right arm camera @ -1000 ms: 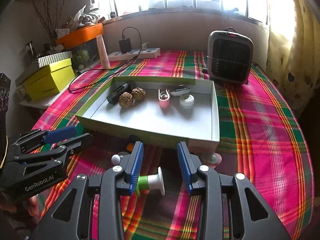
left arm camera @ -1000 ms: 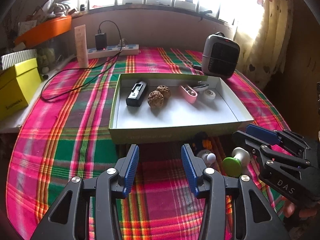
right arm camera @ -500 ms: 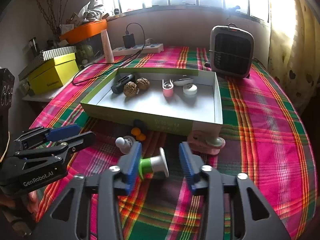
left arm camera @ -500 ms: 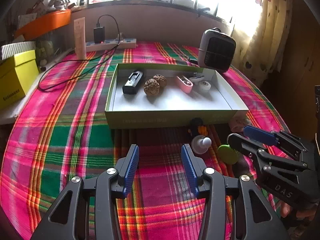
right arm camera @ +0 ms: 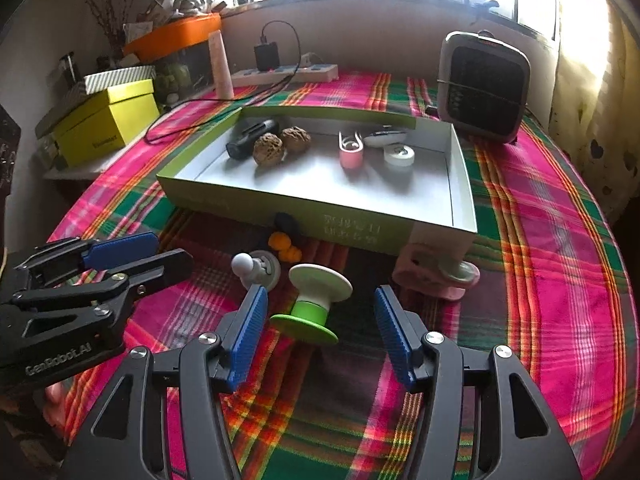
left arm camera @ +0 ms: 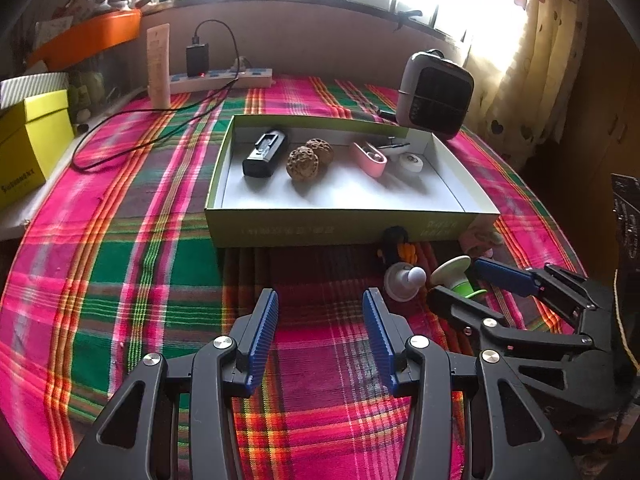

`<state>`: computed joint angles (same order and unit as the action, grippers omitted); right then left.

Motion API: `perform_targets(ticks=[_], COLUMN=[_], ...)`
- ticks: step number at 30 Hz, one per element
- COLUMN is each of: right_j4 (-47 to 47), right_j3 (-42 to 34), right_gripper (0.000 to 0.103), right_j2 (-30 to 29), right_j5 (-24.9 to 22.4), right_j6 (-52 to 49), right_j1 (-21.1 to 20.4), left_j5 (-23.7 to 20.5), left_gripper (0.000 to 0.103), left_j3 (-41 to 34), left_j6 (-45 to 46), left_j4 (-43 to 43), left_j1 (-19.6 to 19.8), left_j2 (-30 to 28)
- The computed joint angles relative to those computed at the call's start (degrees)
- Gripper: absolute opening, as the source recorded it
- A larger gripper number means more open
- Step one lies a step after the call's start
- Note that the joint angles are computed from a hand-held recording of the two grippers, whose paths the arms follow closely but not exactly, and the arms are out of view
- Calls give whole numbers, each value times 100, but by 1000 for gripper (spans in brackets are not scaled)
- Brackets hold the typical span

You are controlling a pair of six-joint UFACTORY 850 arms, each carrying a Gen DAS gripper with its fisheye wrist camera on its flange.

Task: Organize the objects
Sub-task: 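Grasp the white knob with the left gripper while the right grasps the green spool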

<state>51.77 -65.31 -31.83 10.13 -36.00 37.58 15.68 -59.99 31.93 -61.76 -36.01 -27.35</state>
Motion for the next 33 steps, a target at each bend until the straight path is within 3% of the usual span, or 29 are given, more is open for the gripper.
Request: perform_targets(ticks=[3, 9, 12, 15, 25, 33], right_j4=[546, 567, 592, 285, -985, -1101], right_j3=[-51, 0, 23, 40, 181, 301], right_gripper=[56, 56, 46, 40, 40, 40], right_j2=[-40, -2, 19, 32, 125, 202], right_j5=[-89, -42, -21, -45, 11, 54], right_j6=[-486, -385, -459, -124, 1155, 1290], right_j1=[-19, -40, -40, -67, -115, -156], left_j5=[-19, -23, -34, -57, -134, -307], left_gripper=[43, 43, 43, 43, 43, 43], left_j3=[-36, -94, -118, -166, -271, -323], left_j6=[103, 220, 236, 367, 498, -17], left_j4=[-85, -156, -166, -278, -353, 221], left_j1=[-5, -29, -42, -50, -72, -64], left_j2=[-27, -70, -94, -135, -232, -277])
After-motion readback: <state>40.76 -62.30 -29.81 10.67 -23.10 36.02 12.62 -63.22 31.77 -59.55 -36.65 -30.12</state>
